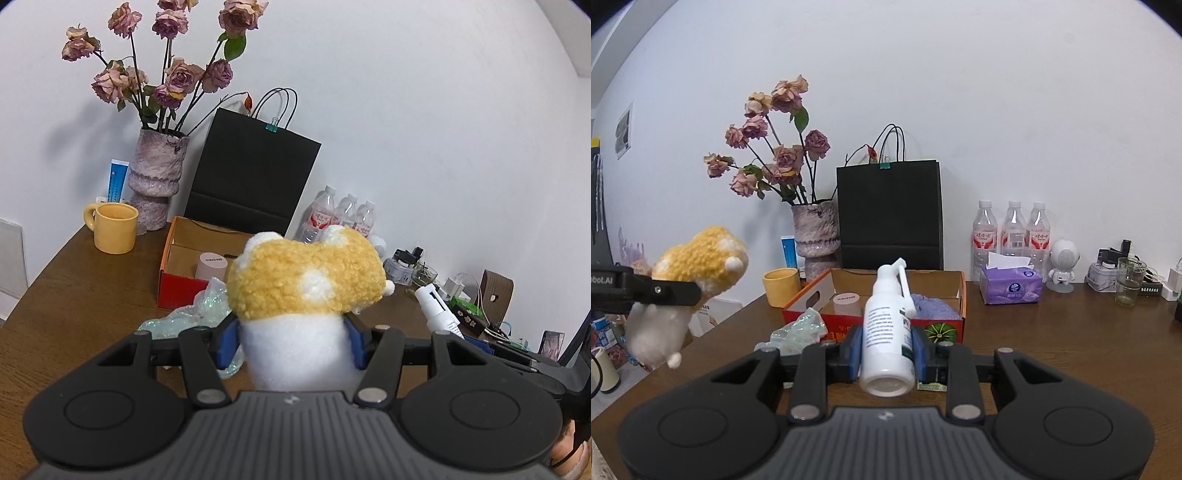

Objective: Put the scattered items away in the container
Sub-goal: 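Lift the plush toy and spray bottle and carry both over the box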

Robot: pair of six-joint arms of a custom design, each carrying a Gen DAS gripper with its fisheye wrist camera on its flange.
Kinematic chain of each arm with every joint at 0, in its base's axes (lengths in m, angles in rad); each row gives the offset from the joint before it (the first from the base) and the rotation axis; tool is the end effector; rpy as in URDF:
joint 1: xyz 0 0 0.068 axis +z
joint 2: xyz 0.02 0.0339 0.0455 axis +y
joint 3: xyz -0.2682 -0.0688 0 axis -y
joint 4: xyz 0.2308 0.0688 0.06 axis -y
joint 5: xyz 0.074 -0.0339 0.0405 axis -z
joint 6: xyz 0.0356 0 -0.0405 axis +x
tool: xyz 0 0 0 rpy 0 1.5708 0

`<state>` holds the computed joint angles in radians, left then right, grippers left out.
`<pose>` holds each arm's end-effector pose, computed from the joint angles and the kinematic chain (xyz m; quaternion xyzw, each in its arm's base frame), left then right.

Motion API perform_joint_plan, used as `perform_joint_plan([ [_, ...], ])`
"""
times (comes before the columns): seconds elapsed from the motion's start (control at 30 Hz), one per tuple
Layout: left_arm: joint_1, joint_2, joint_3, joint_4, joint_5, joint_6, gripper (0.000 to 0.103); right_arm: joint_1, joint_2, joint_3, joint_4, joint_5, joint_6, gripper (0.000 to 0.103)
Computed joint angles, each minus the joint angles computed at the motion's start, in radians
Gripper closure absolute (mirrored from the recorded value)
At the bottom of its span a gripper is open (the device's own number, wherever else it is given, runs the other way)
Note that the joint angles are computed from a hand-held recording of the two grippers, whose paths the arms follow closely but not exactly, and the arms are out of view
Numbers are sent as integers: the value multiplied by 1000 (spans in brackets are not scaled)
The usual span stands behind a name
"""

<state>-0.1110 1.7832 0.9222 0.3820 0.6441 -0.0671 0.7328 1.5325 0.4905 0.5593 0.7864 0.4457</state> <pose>0.3588 -0.0615 0.1925 0.1821 0.8069 -0.3132 0.4665 0.2144 0.1591 0.1665 0.0832 0.8106 -0.0068 0.5797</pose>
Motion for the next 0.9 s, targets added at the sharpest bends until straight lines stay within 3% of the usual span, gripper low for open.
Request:
perform_joint_plan([
  [0.47, -17, -5, 91, -58, -74, 3, 45, -79, -58, 83, -83, -42, -111, 77],
  [0.9, -60, 73, 342, -251, -128, 26, 45, -210, -44, 241, -209, -198, -171, 77],
])
